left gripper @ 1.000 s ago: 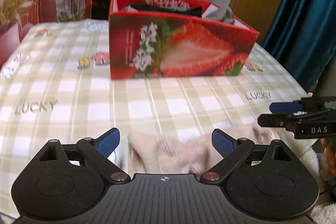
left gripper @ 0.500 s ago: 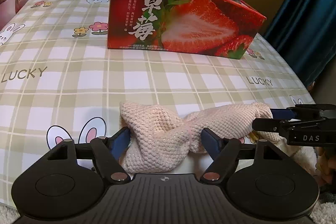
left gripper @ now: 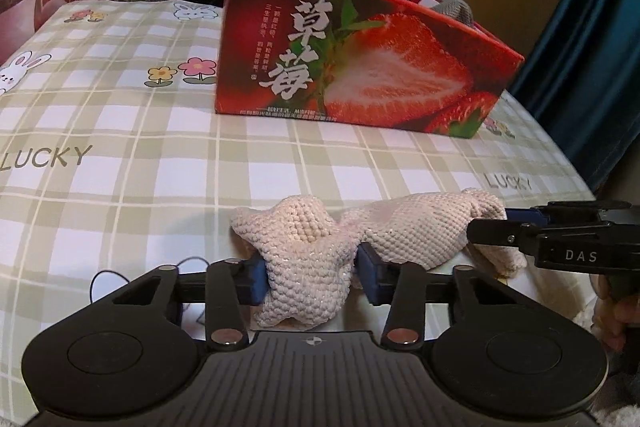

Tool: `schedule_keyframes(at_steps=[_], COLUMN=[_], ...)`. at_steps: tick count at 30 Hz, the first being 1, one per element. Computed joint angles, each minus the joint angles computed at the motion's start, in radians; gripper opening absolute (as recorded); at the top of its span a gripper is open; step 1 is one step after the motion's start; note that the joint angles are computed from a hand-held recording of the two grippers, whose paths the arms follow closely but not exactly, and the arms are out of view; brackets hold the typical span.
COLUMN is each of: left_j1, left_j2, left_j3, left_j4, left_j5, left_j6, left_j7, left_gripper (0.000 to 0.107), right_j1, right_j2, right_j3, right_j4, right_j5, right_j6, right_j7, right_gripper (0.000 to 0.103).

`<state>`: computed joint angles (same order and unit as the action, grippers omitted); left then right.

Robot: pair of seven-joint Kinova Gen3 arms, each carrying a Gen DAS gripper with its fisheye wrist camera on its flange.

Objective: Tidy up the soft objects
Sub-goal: 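Lift the pink cloth with both grippers and carry it over the box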

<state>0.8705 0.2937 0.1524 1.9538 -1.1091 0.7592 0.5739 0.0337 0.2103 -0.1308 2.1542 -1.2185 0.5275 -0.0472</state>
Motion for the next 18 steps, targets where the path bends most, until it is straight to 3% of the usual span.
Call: schedule_keyframes(at_steps=[2,5,10,14,18], left_j1=[0.005,0.026,0.028,-0.004,-0.068], left_j2=[-0.009,-0.016,-0.032,-0.061,-0.081], left_j3=[-0.007,0.003,0.035,0.047,0.046], left_j4=[0.01,0.0,-0.053,-0.087,-0.13], left_j5=[-0.028,-0.076,-0.146,-0.207,-0.227], left_j6=[0.001,0.072,0.19,0.215,0.177], left_j7=[0.026,0.043,-0.083,-0.131,-0.162], left_gripper=[0.04,0.039,0.04,0.04,0.04], right_j1=[0.01,0.025,0.035,0.036,0.023], right_j2=[0.005,-0.012,-0.037,-0.05,-0.037], right_j3=[-0.003,-0.002,0.045,0.073,0.077], right_j4=[-0.007,0.0,-0.044,-0.128,-0.223], right_j5=[-0.024,-0.094,-0.147,-0.159,-0.158], right_j6=[0.019,0.047,0.149,0.212,0.22], right_j7=[0.021,0.108,0.191,0.185,0.141], right_gripper=[0.025,0.025,0.024,0.024,0.024])
